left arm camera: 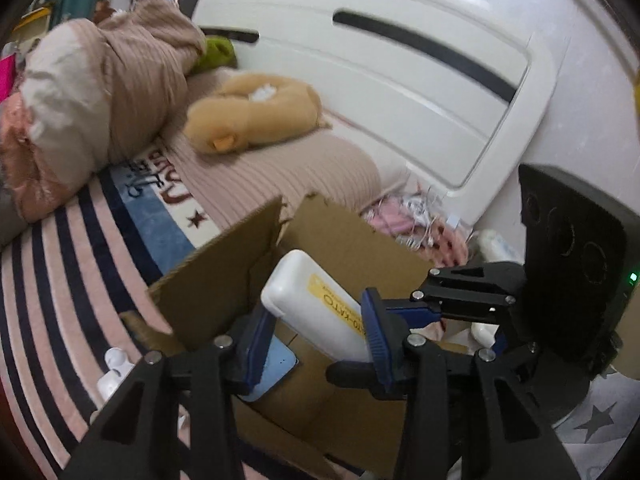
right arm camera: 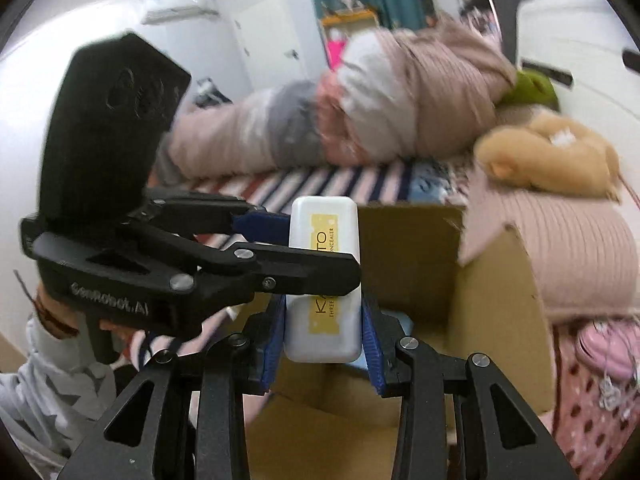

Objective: Organize rigid objects
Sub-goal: 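Lower the white tube into the cardboard box and release it, then grasp the gold bar with the right gripper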

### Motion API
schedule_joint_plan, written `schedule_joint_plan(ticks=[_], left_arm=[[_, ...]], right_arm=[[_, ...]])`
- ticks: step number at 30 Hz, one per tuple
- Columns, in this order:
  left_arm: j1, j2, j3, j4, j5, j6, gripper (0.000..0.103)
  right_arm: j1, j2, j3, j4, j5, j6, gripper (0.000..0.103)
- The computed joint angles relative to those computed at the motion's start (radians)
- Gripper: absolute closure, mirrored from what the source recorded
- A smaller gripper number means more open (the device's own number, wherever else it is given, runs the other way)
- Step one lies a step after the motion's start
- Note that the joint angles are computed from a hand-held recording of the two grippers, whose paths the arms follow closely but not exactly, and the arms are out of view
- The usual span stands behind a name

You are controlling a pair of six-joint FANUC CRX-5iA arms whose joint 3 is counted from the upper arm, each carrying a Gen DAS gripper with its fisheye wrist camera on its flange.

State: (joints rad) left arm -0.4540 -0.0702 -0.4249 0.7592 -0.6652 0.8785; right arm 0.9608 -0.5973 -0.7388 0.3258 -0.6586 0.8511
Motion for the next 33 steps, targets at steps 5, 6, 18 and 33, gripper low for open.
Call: schedule_joint_plan(ticks=[5, 6, 18, 33], left_arm=[[-0.025, 0.059, 0.119, -0.227, -0.036, 0.202, 0.035], [-0.025, 0.053, 0.113, -0.234, -0.026, 0.206, 0.03], [0.194, -0.299, -0.17, -0.179, 0.066, 0.159, 0.021], [0.791, -0.681, -0.58, -0.036, -0.122, -0.123, 0.018]], right_arm=[[0.033, 0.054, -0.006, 0.154, -0.111, -0.133, 0.072], [0.05, 0.057, -0.017, 0.209, -0.138, -0.186, 0.066], [0.164, 0.034, -0.033, 0.273, -0.018, -0.231, 0.053], [0.227, 0.537, 0.229, 0.02, 0.173, 0.031, 0.044]])
